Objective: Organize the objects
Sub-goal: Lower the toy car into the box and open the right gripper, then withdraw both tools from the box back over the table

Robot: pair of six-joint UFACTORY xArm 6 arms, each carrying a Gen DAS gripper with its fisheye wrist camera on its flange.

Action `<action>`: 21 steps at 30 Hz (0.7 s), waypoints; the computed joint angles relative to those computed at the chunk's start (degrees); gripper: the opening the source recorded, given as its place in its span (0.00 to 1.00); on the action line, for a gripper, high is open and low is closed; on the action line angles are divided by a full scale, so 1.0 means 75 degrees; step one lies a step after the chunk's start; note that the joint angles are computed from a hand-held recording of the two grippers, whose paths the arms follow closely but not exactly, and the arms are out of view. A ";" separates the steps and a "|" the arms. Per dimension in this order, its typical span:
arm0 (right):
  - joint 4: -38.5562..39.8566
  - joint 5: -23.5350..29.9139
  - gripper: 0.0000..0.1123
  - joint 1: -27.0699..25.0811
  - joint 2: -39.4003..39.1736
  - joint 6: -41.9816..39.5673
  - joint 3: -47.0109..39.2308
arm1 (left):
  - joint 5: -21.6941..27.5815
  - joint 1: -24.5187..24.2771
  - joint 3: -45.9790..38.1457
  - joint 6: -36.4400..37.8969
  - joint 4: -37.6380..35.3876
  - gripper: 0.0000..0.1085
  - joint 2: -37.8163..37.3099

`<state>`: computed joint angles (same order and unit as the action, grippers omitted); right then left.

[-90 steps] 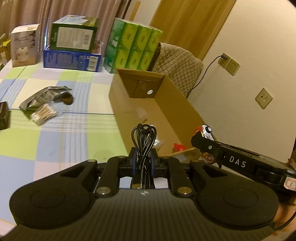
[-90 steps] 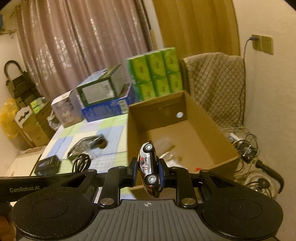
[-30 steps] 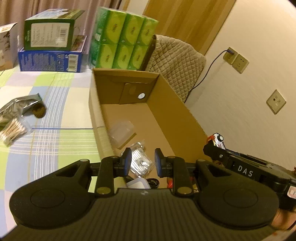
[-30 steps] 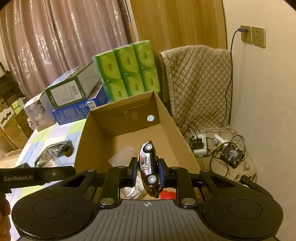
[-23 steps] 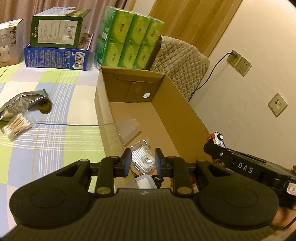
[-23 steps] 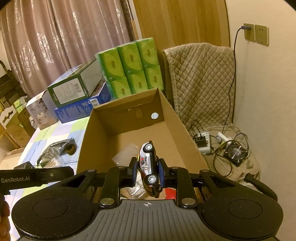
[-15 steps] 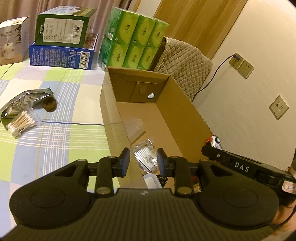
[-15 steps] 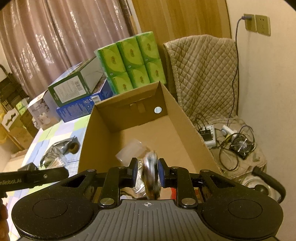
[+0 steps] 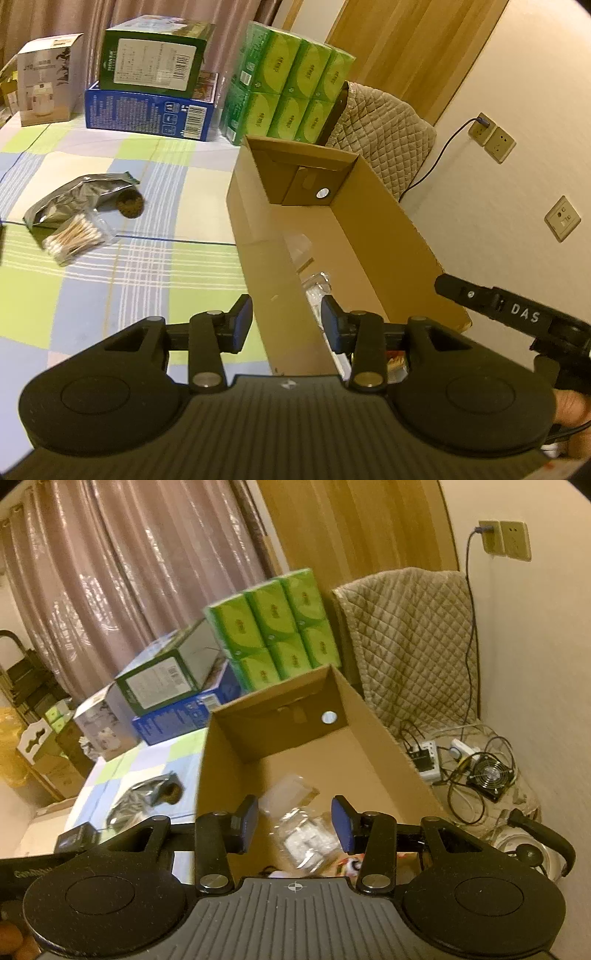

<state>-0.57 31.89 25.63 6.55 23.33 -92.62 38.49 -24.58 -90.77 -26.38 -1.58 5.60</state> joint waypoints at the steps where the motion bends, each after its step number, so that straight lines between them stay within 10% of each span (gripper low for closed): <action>1: -0.0046 -0.0005 0.37 0.0056 -0.0043 0.0028 0.0015 | -0.0015 0.0009 0.0117 -0.0013 0.0022 0.35 -0.0103; 21: -0.0872 0.0194 0.56 0.1241 -0.0213 0.0499 -0.0157 | 0.0042 0.0753 0.2694 -0.0337 0.0562 0.62 -0.2726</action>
